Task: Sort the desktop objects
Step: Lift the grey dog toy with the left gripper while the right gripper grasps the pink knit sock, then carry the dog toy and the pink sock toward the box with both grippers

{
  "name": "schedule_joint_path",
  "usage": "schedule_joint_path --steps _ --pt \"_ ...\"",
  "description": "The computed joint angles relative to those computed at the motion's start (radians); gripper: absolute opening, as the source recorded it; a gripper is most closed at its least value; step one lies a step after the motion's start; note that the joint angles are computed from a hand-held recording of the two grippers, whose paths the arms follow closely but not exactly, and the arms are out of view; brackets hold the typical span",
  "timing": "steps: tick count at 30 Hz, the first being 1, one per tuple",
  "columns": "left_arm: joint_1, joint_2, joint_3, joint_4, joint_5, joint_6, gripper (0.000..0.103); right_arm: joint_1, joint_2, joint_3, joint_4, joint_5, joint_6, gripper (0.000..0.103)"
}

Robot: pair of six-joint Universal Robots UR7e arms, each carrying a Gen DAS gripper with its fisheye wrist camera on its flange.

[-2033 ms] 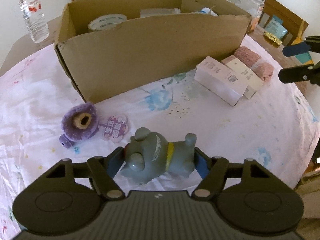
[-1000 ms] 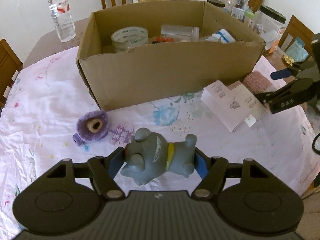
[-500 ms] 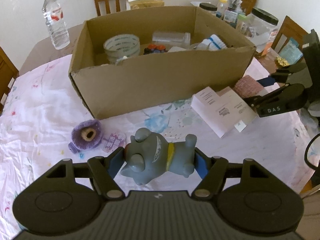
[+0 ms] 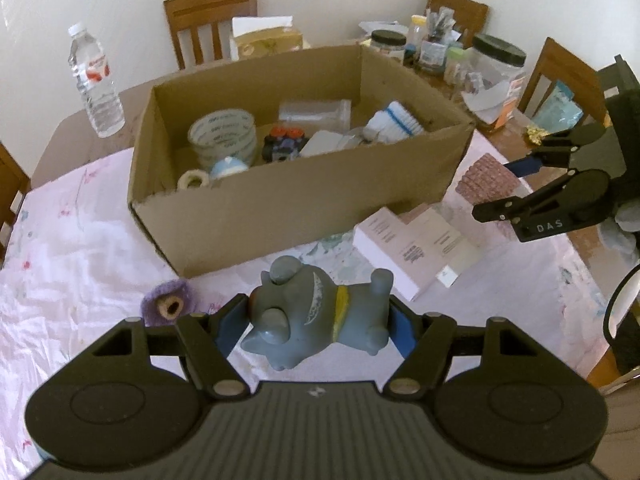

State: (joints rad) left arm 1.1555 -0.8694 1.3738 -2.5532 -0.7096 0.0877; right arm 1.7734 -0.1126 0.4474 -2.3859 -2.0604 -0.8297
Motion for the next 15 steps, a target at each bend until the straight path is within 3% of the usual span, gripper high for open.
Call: schedule_joint_path --steps 15 --pt "-0.019 0.013 -0.065 -0.04 -0.046 0.116 0.072 0.04 -0.095 0.074 0.029 0.044 -0.041 0.067"
